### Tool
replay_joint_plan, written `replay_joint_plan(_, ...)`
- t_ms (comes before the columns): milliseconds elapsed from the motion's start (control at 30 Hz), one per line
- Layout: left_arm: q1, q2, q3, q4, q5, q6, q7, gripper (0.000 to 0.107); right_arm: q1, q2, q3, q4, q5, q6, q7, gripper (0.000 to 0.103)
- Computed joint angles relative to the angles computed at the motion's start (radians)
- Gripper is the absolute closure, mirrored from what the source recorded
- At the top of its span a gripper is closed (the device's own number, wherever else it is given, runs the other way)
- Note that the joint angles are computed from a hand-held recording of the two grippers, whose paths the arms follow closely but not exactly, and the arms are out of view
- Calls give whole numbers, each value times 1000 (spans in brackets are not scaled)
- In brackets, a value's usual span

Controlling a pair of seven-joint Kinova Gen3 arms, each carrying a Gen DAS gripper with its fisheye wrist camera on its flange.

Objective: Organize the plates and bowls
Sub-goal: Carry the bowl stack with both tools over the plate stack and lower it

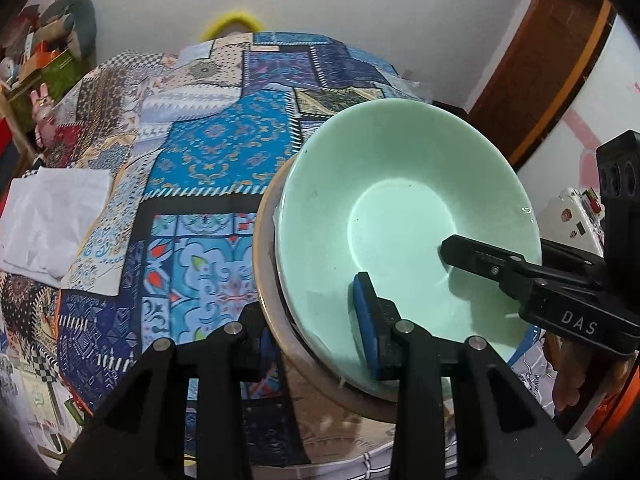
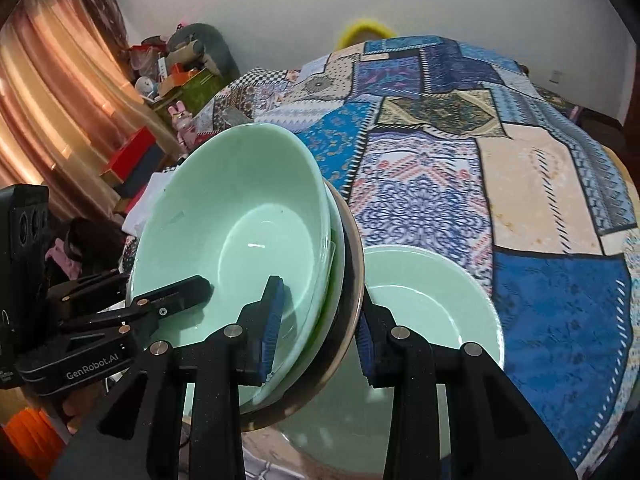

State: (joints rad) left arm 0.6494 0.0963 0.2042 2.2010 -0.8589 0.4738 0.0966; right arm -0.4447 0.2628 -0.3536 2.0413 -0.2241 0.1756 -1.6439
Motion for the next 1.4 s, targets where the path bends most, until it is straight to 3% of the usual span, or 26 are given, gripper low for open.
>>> replay_joint_plan(433, 62, 92, -25, -113, 87, 20, -145, 72, 179, -37, -106, 79, -111, -20, 104, 73)
replay_joint_plan(667, 81, 140, -59, -148, 181, -14, -258, 72, 256, -35, -145, 107, -188, -14, 179, 73)
replay_joint_plan(1067, 92, 187, -117, -155, 334, -71, -428, 72, 253, 2, -121, 103, -235, 18, 222, 73)
replay_joint_plan(1400, 52, 207, -125, -143, 471, -119, -563, 72, 215, 27, -81, 81, -229, 43, 212, 72)
